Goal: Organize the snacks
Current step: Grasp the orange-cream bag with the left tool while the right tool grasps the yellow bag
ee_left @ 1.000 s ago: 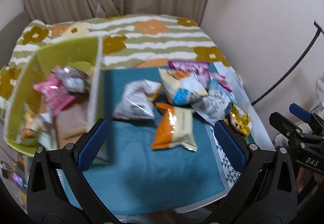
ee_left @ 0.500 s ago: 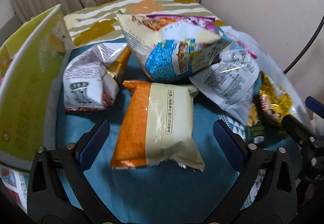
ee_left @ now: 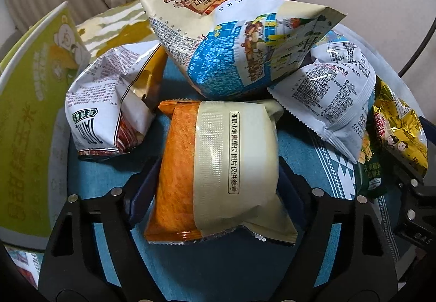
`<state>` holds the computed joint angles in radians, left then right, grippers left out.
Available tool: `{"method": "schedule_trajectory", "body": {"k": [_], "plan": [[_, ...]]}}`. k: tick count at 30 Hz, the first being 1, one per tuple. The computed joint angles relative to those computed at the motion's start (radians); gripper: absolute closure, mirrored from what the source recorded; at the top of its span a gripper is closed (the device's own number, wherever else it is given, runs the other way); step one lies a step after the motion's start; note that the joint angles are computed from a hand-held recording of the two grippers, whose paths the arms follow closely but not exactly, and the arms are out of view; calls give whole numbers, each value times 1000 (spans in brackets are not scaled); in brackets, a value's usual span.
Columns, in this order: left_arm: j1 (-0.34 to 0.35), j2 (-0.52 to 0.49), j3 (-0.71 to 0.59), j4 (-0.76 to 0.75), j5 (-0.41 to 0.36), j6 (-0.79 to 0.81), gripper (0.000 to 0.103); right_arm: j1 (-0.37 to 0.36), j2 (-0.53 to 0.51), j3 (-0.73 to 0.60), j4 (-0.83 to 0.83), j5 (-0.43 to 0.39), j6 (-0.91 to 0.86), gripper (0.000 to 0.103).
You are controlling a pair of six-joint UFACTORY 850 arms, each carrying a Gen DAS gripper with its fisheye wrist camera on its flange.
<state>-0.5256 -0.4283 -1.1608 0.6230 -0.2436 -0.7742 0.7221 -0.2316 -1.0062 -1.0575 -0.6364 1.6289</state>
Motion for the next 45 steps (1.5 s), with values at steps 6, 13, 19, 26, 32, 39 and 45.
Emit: {"method": "schedule_trajectory", "body": {"k": [6,13,19,26,32,39,45], "plan": [[0,-6,-4,-3,6,15,39,-3,-28,-25,7,-15,-40,22],[-1,5,4,-46,2,50,41,-34,-47,-40,113,19,-126,48],[2,34,33,-78,-4,62,41,-34,-37,-30,102,28,-110,50],[10,80,62,-161,-11,116,42,-21,-7,-19,89,14,-82,50],[10,153,98,-187,-25,135,42,0,28,-23,85,-8,-77,50],[12,280,148,-252,-54,176,42,29,68,-57,83,-36,-104,50],[53,370,159,-296,-68,220,42,62,80,-117,70,-61,-135,50]]}}
